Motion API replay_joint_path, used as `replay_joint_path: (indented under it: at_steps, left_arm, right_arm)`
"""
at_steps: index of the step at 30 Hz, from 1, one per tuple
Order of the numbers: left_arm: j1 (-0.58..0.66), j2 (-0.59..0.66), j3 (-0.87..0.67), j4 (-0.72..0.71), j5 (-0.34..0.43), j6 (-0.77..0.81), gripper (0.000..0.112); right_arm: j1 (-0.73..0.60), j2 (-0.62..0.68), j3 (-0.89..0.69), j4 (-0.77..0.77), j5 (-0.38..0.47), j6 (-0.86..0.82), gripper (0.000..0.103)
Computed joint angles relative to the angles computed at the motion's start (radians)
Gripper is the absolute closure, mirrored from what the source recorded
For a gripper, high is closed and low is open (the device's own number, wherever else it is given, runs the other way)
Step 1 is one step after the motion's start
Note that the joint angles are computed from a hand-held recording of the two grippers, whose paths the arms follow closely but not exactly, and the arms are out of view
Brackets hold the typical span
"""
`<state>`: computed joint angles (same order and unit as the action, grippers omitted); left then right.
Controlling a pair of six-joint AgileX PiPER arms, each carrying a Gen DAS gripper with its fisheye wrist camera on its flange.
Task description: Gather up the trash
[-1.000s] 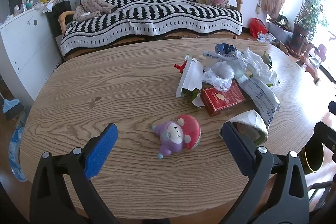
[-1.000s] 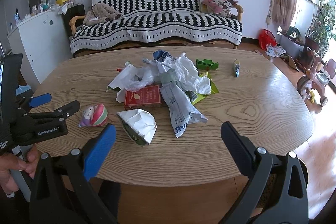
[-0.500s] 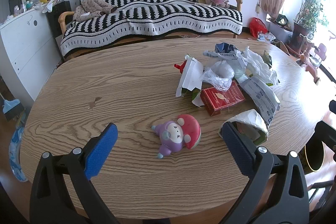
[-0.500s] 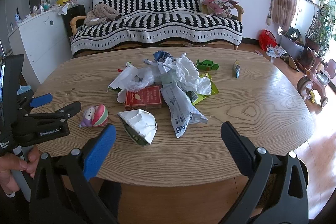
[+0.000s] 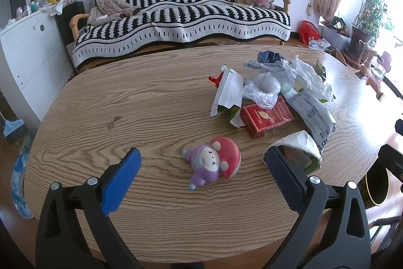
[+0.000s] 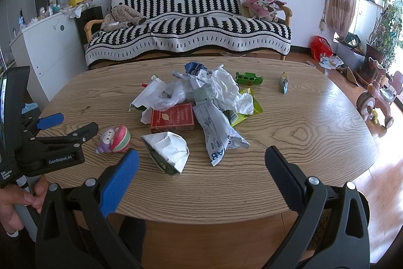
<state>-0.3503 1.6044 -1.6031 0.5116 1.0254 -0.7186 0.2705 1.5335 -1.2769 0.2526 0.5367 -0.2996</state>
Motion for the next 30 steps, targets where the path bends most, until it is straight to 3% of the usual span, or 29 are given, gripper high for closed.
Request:
replay_joint_path:
  at_steps: [22, 30]
  left_arm:
    - [-0.018, -0.009, 0.040, 0.017, -0.014, -0.028, 0.016]
    - [0.058, 0.019, 0.078, -0.078, -0.052, 0.054, 0.016]
  right_arm:
    - [-0.004, -0.002, 0.005, 0.015, -0.002, -0.014, 0.006]
    - [-0.011, 0.075, -0.085, 0.092, 0.100, -0.045, 0.006]
